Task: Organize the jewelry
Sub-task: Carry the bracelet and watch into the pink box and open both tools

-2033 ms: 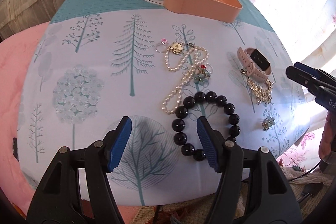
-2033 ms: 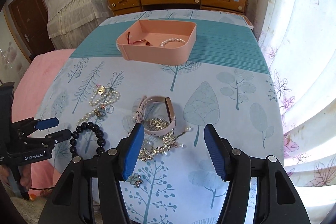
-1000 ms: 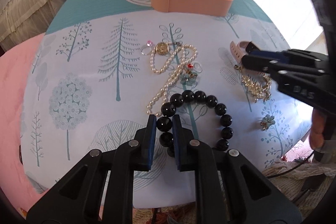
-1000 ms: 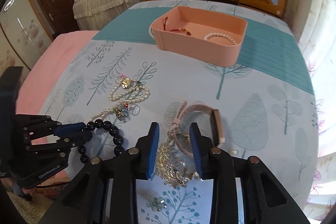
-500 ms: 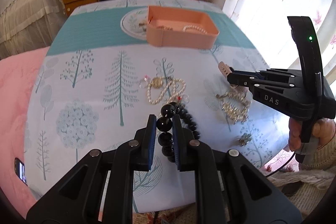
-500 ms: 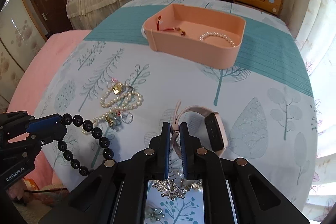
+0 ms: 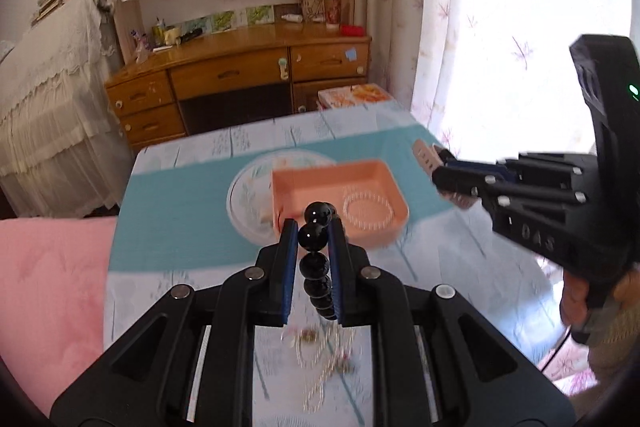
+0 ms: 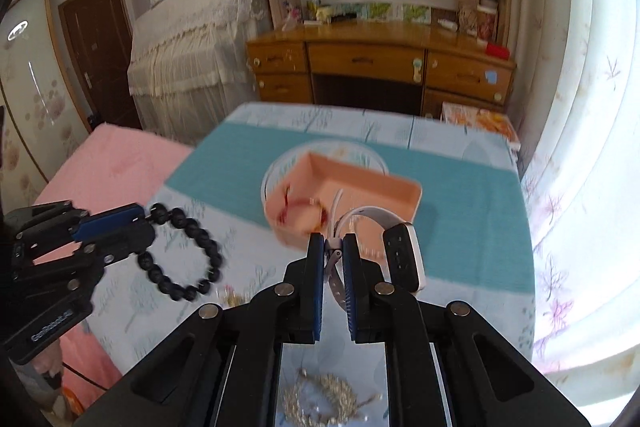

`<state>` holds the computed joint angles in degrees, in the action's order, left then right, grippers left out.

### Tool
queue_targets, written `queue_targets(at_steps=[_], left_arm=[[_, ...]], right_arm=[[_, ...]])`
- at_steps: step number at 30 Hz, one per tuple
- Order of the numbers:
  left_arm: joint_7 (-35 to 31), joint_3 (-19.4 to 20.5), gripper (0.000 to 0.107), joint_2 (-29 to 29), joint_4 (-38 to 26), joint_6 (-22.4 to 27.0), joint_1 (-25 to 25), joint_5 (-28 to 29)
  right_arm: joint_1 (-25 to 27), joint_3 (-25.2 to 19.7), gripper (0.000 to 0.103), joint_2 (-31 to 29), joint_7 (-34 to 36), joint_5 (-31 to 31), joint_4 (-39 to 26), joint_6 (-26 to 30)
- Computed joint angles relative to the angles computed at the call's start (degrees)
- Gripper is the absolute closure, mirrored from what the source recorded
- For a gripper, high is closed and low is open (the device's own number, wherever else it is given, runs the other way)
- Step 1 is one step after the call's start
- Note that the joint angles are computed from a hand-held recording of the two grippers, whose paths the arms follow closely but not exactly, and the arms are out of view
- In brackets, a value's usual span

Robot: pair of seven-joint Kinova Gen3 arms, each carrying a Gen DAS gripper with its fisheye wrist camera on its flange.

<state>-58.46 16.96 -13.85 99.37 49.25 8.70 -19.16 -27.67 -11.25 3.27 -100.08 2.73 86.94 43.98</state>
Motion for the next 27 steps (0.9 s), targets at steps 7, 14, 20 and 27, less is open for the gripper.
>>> queue_targets(at_steps=[7, 14, 20, 27], left_arm=[[-2.0, -4.7, 0.095, 13.4, -8.0, -5.8, 1.3, 0.4], [-8.1, -10.1, 0.095, 24.8, -11.4, -8.7, 1.4, 8.9], [-9.2, -13.5, 0.092, 28.2, -11.8, -4.4, 1.9, 10.8], [-9.1, -14.7, 0.062, 20.2, -3.4, -9.3, 0.2, 11.5]], right_arm=[[1.5, 1.5, 0.094, 5.7, 0.8, -3.9, -9.6, 1.8], [1.2, 3.0, 0.094, 13.7, -1.5, -4.6, -17.5, 4.8], [1.3, 3.6, 0.094, 19.0, -1.1, -4.9, -20.3, 5.9], [-0.1, 4.6, 0.094, 24.4, -1.1, -4.3, -23.5, 7.1]])
